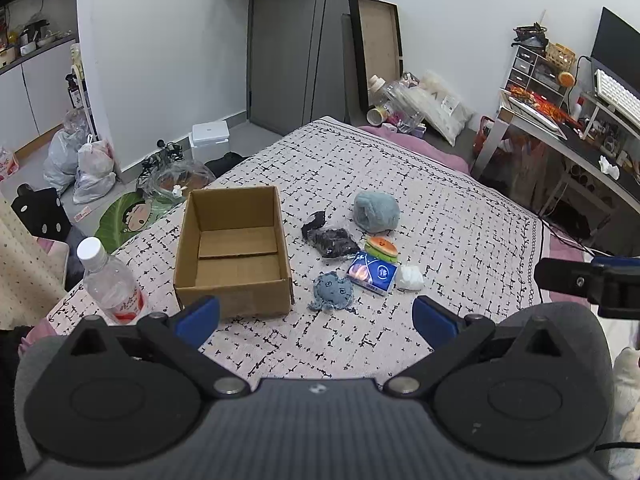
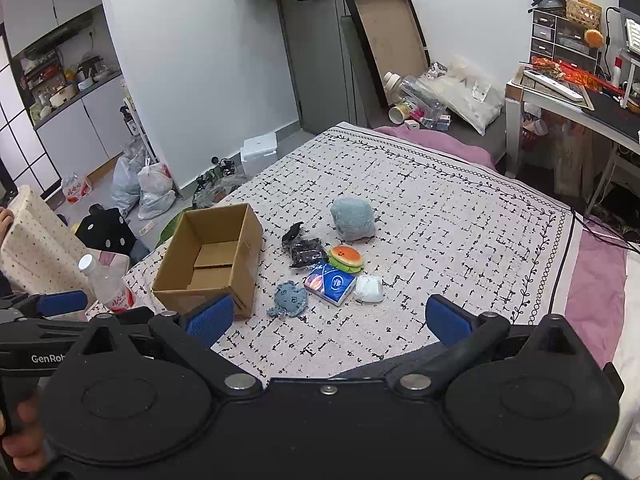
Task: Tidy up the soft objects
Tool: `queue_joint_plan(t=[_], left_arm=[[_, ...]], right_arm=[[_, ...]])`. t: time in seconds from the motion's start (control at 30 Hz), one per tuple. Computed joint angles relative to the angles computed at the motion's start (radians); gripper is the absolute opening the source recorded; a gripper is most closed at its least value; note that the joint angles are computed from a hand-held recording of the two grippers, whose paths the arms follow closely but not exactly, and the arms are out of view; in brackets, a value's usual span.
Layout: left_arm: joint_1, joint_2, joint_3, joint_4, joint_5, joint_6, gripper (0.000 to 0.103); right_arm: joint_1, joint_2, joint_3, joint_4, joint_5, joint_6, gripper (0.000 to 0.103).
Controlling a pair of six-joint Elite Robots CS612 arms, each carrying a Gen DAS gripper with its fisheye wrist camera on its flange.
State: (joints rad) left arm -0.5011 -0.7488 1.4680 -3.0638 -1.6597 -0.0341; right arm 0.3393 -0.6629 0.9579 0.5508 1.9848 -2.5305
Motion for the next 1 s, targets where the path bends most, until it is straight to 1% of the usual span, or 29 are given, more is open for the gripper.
queue_joint_plan(t=[0.67, 0.77, 1.0], left_arm=[[-0.005, -0.003, 0.004, 0.003, -0.007, 0.007, 0.102], [-0.006, 0.0, -0.002, 0.01, -0.011, 0.007, 0.102], [-0.01, 0.014, -0.021, 0.024, -0.012, 0.011, 0.102]], right_arm=[[-0.002, -0.002, 0.011, -0.008, -0.008, 0.0, 0.103], [-0.003, -0.007, 0.022, -0.029, -0.011, -0.009, 0.103], [-0.017, -0.01, 0.036, -0.052, -0.048, -0.013, 0.103]])
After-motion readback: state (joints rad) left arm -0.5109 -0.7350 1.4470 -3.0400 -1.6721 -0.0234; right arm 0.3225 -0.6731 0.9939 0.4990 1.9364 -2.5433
